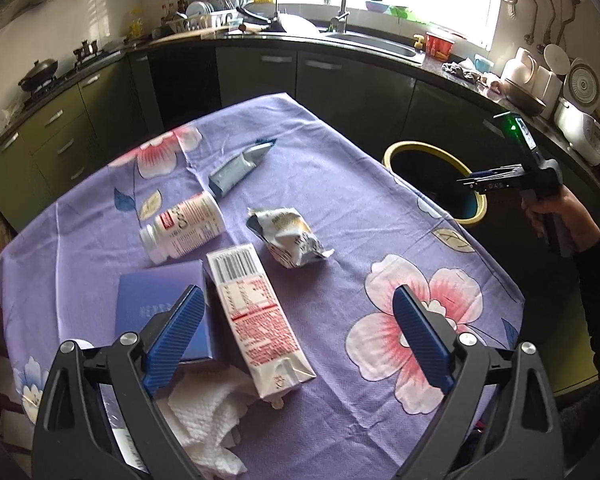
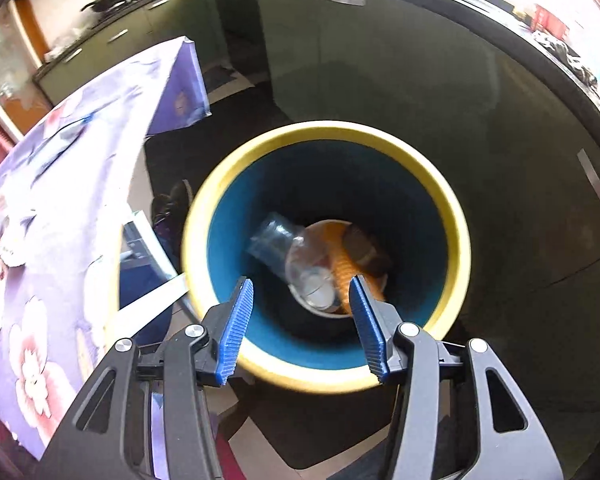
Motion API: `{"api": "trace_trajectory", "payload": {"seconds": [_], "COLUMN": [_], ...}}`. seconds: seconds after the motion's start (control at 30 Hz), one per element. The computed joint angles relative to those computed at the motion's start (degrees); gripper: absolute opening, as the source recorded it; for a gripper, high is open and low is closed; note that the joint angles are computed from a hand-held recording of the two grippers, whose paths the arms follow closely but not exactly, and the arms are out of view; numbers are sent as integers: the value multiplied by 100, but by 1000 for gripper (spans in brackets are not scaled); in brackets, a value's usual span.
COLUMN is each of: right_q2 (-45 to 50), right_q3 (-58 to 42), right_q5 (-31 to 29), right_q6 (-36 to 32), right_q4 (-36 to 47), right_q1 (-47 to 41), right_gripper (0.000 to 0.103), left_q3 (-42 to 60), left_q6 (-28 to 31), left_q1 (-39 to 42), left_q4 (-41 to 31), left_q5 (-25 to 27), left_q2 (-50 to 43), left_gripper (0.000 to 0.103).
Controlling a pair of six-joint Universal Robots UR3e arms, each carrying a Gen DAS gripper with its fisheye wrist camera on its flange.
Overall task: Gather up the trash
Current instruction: 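Carry the brown tray over the bin and open the right gripper, then grasp the white-and-red milk carton with the left gripper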
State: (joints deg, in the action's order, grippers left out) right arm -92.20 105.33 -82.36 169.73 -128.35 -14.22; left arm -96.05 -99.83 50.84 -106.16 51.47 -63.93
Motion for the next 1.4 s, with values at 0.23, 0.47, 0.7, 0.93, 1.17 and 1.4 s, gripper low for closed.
{"api": "trace_trajectory", "payload": {"seconds": [0.23,0.47,0.7,0.93,1.17,1.4], "right_q2": [-310,-156,100,249,143,22], "right_q3": [91,58,6,-61,-26,13], "right_q5": [200,284,337,376,363,389], "right_q6": [-128,-123,-137,-170,-174,-214], "right_q4": [172,54,-103,-141,-83,-55], "right_q1": [165,367,491,573,659,724], "right_gripper": [53,54,54,55,55,55], "left_q3": [-30,-266,-262,-387,-299,-429], "left_q6": [-899,-1841,-2421,-2758,-2865,-3018], "left_q1": [-555,-977,-1204,-1521,-1856,-2115], "left_q4": [408,1318,1700,2295,2279,2566], "left_q5": [498,941,1254,1472,1776,2160], "left_q2": [-363,-589,-832,-954,-1083,-1347], "left_gripper": [84,82,82,77,60,35]}}
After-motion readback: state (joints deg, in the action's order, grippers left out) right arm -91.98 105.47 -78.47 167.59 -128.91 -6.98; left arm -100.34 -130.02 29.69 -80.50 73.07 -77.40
